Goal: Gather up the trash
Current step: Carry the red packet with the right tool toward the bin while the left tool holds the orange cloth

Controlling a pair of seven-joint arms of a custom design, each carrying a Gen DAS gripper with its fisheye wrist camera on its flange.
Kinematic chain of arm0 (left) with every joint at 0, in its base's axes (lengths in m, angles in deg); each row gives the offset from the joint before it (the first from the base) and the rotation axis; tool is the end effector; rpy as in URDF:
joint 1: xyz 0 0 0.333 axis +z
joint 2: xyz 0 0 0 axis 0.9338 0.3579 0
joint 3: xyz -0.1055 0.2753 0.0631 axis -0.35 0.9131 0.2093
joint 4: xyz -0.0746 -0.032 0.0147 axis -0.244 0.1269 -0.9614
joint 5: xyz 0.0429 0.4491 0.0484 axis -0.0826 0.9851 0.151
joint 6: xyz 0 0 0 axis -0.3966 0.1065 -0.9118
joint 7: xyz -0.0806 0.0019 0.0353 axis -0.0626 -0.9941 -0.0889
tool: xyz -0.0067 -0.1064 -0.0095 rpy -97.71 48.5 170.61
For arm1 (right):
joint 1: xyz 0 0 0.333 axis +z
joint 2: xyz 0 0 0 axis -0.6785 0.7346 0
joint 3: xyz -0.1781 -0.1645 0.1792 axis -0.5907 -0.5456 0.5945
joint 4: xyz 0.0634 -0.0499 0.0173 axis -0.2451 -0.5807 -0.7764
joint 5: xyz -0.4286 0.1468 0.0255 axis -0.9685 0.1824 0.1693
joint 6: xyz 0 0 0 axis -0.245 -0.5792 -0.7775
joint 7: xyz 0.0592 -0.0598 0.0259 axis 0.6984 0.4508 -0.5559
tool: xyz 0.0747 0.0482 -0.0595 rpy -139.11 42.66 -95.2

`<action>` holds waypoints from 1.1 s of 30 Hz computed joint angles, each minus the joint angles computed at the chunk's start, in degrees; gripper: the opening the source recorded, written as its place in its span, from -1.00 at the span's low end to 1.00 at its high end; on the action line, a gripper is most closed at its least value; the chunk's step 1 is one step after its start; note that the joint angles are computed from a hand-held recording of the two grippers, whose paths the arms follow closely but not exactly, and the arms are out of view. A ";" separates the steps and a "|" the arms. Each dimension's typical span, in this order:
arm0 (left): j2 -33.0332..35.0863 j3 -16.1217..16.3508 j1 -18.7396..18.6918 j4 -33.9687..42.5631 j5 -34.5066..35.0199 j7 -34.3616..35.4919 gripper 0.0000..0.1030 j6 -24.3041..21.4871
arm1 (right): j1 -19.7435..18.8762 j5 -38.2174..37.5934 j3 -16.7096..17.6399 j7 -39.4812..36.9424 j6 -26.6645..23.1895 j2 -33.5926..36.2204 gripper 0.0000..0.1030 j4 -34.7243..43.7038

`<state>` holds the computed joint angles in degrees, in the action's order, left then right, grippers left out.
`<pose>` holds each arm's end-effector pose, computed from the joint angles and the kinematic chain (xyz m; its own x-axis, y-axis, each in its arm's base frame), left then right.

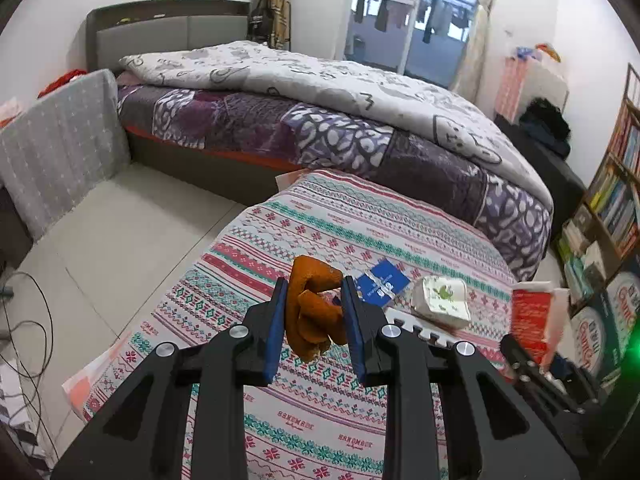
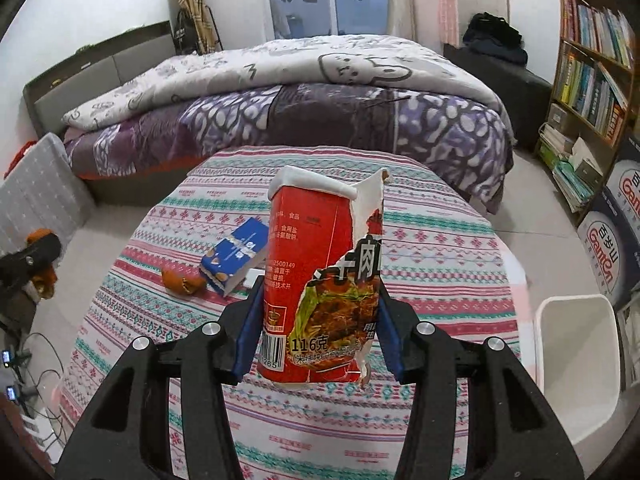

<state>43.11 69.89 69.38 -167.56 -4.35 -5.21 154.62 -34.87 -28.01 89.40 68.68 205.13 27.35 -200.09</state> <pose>0.4644 -0.0814 0.4900 0.0987 -0.9881 0.1183 -0.6707 -0.1539 -0.7256 0.4612 0.2127 0.4567 -0.1010 -0.9905 -0.0936 -0.7091 0.1377 -0.6915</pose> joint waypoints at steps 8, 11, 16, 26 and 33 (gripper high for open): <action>0.73 -3.32 0.42 0.09 2.95 -2.26 -0.47 0.18 | -3.12 -1.25 1.10 1.62 2.86 -4.60 -0.07 -5.06; 1.65 -4.46 0.44 0.60 4.28 -3.25 -0.47 0.41 | -3.45 -0.51 0.44 1.08 3.48 -5.10 -0.07 -6.28; 3.60 -5.92 0.34 1.71 6.45 -5.17 -0.47 0.71 | -4.03 1.61 -0.54 -0.16 4.14 -6.01 -0.06 -7.50; 5.75 -8.07 -0.15 2.97 10.18 -8.51 -0.47 2.79 | -5.91 5.17 -1.46 -2.60 4.65 -9.01 -0.06 -9.76; 7.04 -9.13 -0.83 3.71 11.94 -10.09 -0.47 4.51 | -7.50 6.74 -1.71 -3.66 4.15 -10.87 -0.05 -11.25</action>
<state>50.15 60.76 68.55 -163.85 7.58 -15.29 159.13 -42.37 -21.28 87.69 65.02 209.29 16.49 -211.34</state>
